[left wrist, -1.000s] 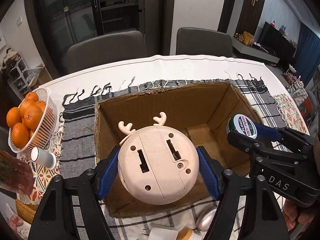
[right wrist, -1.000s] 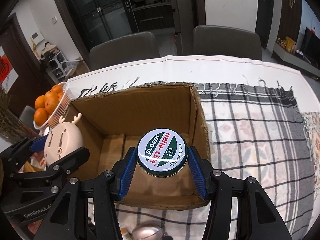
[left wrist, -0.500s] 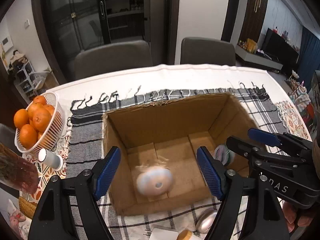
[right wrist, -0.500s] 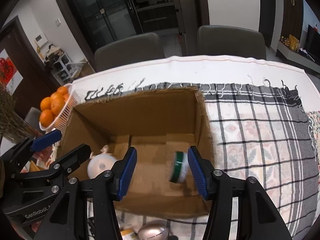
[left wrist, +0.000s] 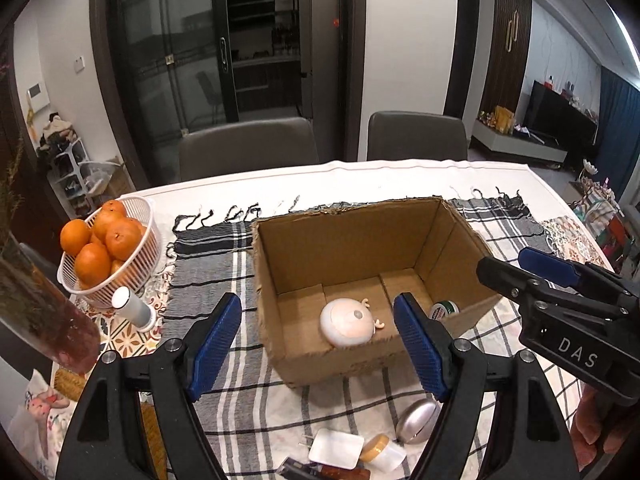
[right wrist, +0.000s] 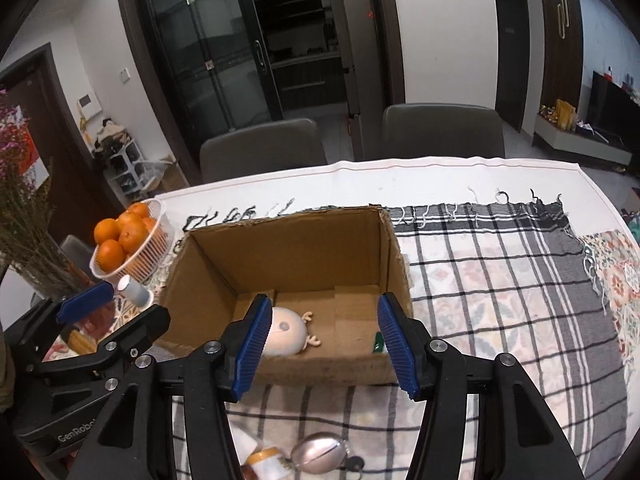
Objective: Organize rigid objects
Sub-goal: 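Withdraw both tools from the box back toward the remaining items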
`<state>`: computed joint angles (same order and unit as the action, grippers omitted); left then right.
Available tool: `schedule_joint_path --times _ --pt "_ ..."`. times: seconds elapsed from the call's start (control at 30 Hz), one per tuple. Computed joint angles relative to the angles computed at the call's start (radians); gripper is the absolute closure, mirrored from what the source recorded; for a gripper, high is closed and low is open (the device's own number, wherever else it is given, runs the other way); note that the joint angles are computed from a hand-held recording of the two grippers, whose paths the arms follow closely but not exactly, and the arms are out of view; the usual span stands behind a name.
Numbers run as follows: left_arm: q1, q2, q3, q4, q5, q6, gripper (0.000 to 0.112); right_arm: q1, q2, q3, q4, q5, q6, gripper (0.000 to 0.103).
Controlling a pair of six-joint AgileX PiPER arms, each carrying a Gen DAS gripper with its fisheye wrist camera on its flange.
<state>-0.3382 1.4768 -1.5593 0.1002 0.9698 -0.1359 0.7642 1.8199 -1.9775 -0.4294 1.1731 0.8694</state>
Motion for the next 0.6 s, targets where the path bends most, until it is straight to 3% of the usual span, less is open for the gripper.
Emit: schedule_joint_path --times 0.6 --pt "0.116 -0.343 0.372 -0.079 -0.108 0.170 0.031 0.259 -0.084 0.155 -0.206 -0.013 0.281 0.047"
